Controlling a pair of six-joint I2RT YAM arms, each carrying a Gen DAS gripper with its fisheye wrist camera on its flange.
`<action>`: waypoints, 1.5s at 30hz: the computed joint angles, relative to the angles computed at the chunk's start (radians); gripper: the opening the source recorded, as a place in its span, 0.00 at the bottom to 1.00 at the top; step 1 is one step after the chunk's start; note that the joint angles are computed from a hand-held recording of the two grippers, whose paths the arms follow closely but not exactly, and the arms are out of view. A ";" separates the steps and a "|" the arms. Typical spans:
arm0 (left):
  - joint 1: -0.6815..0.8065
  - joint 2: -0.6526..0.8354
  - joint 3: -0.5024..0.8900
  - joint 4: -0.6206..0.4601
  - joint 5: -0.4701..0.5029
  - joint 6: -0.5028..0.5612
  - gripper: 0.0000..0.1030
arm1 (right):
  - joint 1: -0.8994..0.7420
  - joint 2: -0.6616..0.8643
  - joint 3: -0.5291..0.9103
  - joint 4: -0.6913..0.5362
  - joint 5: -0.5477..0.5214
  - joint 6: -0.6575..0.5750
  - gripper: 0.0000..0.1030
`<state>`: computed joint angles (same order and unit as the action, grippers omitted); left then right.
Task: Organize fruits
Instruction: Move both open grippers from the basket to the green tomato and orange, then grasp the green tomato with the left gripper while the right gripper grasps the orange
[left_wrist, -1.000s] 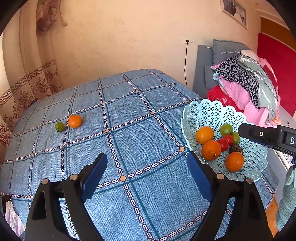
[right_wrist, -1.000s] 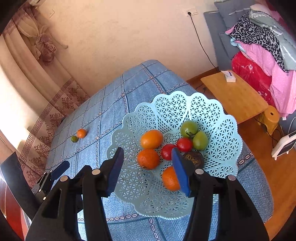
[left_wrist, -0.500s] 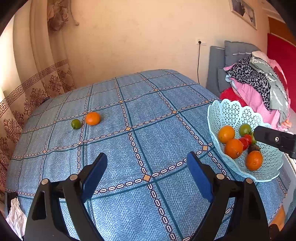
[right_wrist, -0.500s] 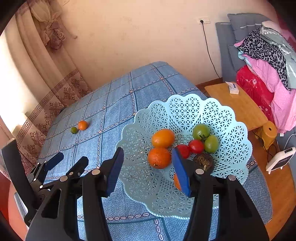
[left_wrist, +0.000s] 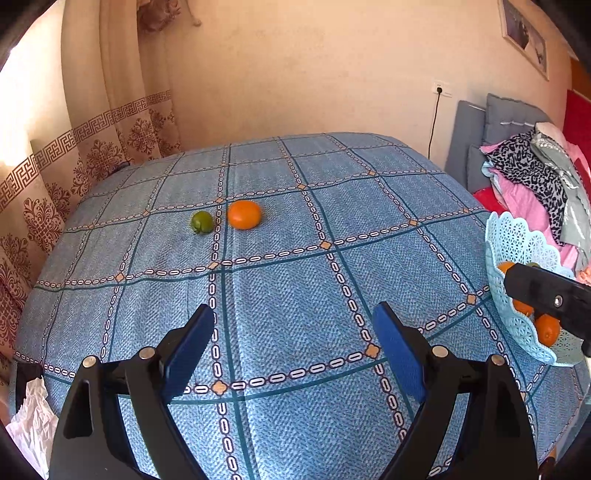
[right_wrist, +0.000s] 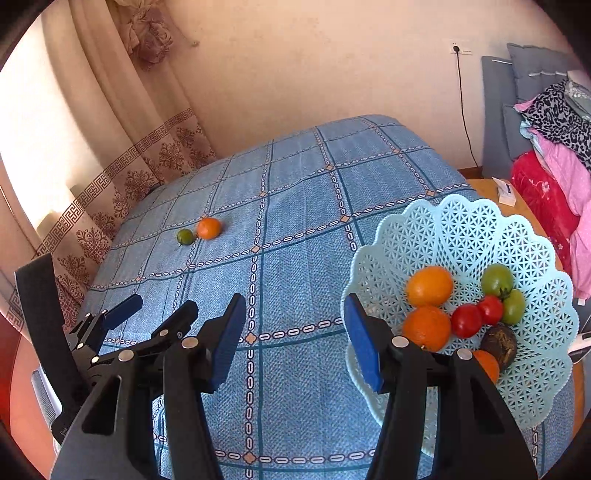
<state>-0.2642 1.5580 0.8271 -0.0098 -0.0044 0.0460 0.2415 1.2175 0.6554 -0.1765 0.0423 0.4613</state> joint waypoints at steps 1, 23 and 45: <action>0.019 0.007 0.010 -0.005 0.007 0.003 0.84 | 0.014 0.029 0.017 0.005 0.004 -0.001 0.55; 0.260 0.466 0.560 -0.266 0.125 0.060 0.84 | 0.066 0.532 0.431 -0.040 -0.009 -0.031 0.55; 0.267 0.907 1.276 -0.619 0.226 0.022 0.49 | 0.070 0.784 0.685 -0.106 -0.015 -0.043 0.55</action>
